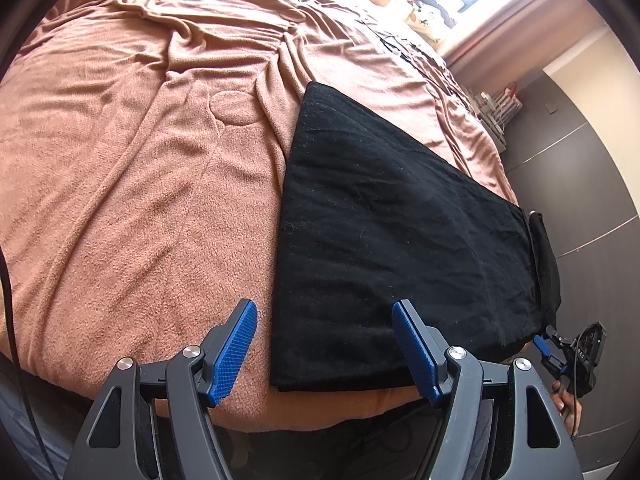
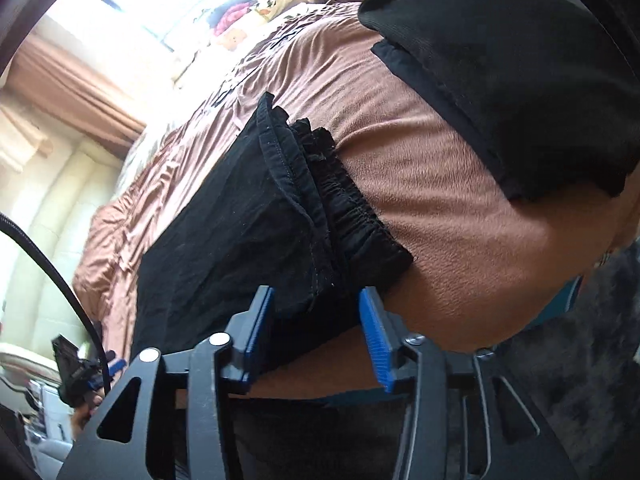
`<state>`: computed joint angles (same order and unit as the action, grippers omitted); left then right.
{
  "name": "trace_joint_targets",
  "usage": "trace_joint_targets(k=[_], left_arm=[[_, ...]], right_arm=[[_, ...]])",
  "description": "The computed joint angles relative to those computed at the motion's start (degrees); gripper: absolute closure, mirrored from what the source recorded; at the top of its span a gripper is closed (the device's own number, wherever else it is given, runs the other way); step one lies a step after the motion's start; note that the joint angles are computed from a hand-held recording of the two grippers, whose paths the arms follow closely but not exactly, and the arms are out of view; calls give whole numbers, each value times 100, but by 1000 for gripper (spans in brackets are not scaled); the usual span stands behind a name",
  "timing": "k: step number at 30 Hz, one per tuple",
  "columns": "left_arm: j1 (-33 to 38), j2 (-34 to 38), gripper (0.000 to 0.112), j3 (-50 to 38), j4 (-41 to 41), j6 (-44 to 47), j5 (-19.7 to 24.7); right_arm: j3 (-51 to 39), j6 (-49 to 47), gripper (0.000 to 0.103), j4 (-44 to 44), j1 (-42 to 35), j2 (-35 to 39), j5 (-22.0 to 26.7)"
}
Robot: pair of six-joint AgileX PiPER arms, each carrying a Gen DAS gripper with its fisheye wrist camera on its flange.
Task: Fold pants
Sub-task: 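Lower the right gripper onto the black waistband and close it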
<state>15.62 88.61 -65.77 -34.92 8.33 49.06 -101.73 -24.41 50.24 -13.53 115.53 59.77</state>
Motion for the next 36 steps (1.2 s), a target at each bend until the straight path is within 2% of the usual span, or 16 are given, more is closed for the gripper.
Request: trace_joint_targets(k=[9, 15, 21, 25, 26, 31, 33, 36], left_arm=[[3, 18, 40, 49, -51, 11, 3], [53, 7, 40, 70, -61, 37, 1], [53, 44, 40, 85, -87, 13, -24], [51, 104, 40, 69, -65, -81, -37], [60, 111, 40, 68, -70, -95, -45], [112, 130, 40, 69, -192, -60, -34], [129, 138, 40, 55, -200, -70, -20], [166, 126, 40, 34, -269, -35, -4]], right_arm=[[609, -692, 51, 1856, -475, 571, 544], [939, -1143, 53, 2533, -532, 471, 531], [716, -955, 53, 2246, -364, 638, 356], [818, -1145, 53, 2450, -310, 703, 242], [847, -1185, 55, 2471, -292, 682, 180], [769, -971, 89, 1985, -164, 438, -207], [717, -899, 94, 1832, -177, 321, -232], [602, -839, 96, 1669, -157, 210, -289]])
